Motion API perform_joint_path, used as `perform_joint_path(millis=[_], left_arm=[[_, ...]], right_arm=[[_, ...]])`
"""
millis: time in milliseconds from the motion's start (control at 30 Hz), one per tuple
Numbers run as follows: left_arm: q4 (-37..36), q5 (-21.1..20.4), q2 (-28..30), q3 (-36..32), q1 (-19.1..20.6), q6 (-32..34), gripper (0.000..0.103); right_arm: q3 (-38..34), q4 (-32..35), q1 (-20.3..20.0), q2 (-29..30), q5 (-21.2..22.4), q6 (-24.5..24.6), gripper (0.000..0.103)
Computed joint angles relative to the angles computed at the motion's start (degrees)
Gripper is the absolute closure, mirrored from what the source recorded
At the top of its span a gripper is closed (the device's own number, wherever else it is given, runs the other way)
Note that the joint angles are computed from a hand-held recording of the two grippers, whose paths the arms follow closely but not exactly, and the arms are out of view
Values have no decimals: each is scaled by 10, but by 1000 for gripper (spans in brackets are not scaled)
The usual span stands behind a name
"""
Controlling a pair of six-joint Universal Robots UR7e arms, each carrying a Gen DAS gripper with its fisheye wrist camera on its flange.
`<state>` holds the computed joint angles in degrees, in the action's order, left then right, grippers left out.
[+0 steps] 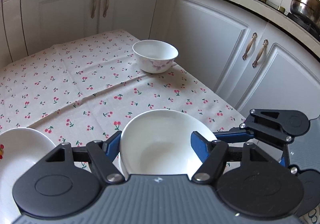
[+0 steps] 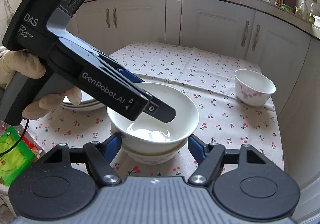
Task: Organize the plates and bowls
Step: 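Lower the held bowl into the first bowl with the left gripper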
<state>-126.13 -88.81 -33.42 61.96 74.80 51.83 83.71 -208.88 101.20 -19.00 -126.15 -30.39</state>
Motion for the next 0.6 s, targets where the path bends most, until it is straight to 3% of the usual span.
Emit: perform_joint_path(millis=[200, 600], left_arm=[[-11, -7, -1, 6, 2, 1, 28], [-17, -15, 3, 3, 6, -11, 28]], right_arm=[[-13, -10, 4, 13, -16, -37, 26], [0, -16, -4, 2, 9, -22, 25]])
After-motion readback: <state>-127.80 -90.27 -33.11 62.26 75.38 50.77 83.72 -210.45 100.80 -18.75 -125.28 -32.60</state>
